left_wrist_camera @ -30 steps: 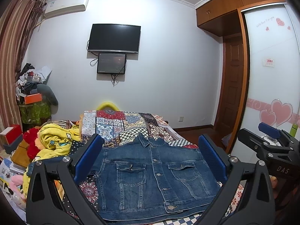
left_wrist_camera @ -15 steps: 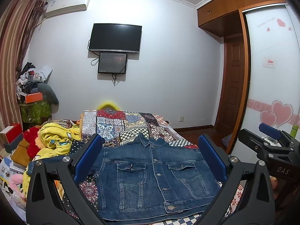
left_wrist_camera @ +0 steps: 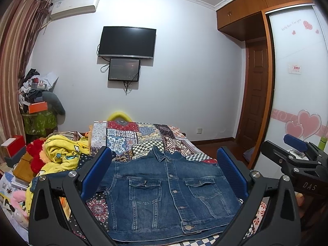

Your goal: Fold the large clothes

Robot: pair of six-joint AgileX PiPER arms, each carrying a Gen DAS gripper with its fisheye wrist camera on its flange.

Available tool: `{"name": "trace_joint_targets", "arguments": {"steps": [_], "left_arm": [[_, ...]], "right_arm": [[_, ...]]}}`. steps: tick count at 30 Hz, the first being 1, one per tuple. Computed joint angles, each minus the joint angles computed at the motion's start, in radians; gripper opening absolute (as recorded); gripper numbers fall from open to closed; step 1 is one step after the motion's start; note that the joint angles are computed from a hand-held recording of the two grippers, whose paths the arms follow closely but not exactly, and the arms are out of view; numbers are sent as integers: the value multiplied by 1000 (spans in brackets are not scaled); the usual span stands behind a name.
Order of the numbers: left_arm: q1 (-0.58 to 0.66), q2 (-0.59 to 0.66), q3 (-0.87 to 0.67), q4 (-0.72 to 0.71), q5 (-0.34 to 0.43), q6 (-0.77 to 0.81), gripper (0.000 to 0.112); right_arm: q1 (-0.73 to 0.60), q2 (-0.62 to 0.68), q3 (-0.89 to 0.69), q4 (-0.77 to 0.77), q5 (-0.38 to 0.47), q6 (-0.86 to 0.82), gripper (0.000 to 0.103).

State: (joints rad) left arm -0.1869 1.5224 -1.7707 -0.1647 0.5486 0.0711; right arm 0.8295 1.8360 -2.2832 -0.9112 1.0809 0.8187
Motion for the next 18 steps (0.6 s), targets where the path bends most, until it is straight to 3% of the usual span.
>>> {"name": "trace_joint_targets", "arguments": {"steps": [18], "left_arm": [[42,48,-15,-45,6,19,103]], "right_arm": [[-20,65,-76,41,30,-40,103]]}}
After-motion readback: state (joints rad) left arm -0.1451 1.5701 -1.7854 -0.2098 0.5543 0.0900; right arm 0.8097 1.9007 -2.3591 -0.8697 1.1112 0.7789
